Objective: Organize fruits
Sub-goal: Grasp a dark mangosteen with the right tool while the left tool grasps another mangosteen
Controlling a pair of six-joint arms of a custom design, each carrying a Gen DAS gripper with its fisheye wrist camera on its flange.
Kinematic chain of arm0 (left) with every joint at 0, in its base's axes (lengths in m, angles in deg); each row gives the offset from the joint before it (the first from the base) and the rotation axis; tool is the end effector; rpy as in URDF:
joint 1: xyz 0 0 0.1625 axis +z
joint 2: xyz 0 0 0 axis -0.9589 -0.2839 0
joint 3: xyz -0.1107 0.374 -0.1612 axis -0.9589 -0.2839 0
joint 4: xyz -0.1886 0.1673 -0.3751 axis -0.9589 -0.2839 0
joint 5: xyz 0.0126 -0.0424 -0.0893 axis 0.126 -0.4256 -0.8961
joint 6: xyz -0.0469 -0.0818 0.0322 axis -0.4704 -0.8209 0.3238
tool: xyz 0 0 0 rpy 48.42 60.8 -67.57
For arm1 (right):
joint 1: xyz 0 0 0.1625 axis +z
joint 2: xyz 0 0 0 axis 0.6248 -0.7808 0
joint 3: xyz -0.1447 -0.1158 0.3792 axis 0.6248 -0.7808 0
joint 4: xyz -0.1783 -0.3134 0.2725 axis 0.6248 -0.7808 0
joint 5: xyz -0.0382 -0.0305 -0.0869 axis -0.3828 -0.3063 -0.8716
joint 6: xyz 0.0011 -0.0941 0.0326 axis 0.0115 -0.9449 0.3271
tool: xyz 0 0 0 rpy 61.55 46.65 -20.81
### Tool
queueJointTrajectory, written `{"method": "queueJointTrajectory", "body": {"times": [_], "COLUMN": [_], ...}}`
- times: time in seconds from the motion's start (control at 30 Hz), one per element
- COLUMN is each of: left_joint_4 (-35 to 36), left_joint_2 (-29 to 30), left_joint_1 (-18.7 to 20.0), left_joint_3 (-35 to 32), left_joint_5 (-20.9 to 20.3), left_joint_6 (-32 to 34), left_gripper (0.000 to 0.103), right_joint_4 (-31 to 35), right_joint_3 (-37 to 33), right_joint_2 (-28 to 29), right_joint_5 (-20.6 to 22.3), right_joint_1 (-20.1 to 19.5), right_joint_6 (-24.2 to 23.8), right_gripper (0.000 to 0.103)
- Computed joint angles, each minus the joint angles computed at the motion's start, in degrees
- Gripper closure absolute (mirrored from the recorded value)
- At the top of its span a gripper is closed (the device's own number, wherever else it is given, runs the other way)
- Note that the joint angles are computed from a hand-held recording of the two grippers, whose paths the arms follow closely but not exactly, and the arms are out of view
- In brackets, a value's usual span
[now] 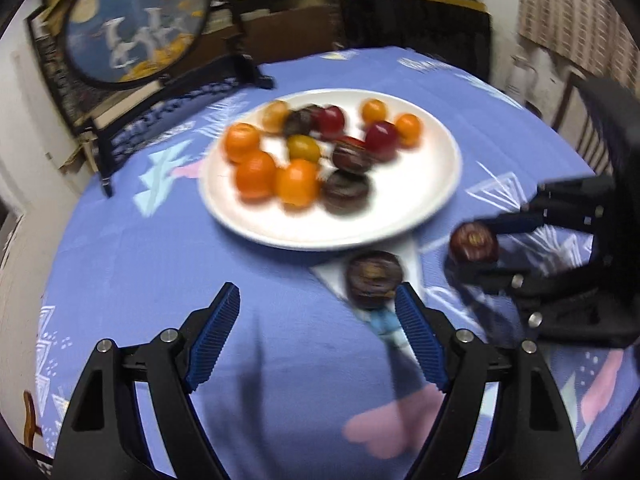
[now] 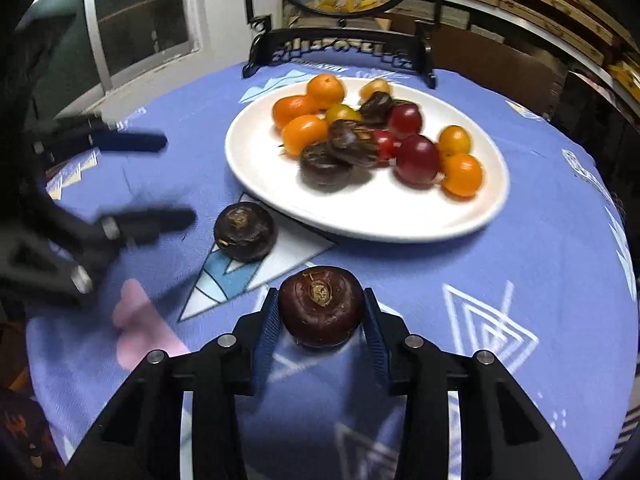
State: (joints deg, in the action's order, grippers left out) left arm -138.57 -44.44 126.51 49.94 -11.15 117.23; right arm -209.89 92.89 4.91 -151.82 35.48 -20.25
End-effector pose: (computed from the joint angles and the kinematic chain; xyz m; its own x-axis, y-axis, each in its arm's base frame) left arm -0.2655 -0.6616 -0.1256 -0.3592 0.7285 -0.5833 0.8913 0.4531 0.0170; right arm -0.0621 -0.5821 0.1752 -0.6842 -0.0993 0.7225 -0.5016 0.7832 -0.3673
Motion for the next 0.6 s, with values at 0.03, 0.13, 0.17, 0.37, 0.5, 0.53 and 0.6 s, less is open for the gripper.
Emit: {"method": "queueJointTrajectory", "body": {"times": [0.03,0.13,0.17,0.37,0.5,0.53,0.6], "left_joint_4": [0.03,1.28,2.23,7.10,10.11,8.04,5.66], "left_joint_2": [0.49,2.98,3.61,5.73,4.63,4.28,3.16], "left_joint_1": [-0.15,-0.40,-0.33,0.33,1.01,0.83,0.69], "left_joint_3": [-0.17,-2.74,-3.71,-7.60,-7.36,-6.38,-4.45], "left_joint_5": [0.00,0.59,0.41,-0.12,-1.50,-0.68,-0.70], "left_joint_6": [0.03,-0.97,-1.69,-4.10,-7.00,-6.35,-5.24], "left_gripper": [0.025,0.025,0.025,0.032,0.062,0.062,0.062], "right_joint_4": [-0.59,-1.76,-2.08,-2.13,-2.81,-3.16,-3.35], "right_joint_3": [0.40,1.76,2.05,2.94,3.75,4.08,4.39], "right_joint_2": [-0.36,-1.79,-2.04,-2.69,-2.91,-3.02,-3.16], "right_joint_5": [0.11,0.32,0.44,1.89,2.34,2.43,2.58], "right_joint_1": [-0.20,-0.94,-1.14,-2.20,-2.29,-2.22,-2.09], "right_joint_6": [-0.04,0.34,0.41,1.01,1.17,1.12,1.22], "right_gripper": [0.062,0.062,0.062,0.062,0.062,0.062,0.062]}}
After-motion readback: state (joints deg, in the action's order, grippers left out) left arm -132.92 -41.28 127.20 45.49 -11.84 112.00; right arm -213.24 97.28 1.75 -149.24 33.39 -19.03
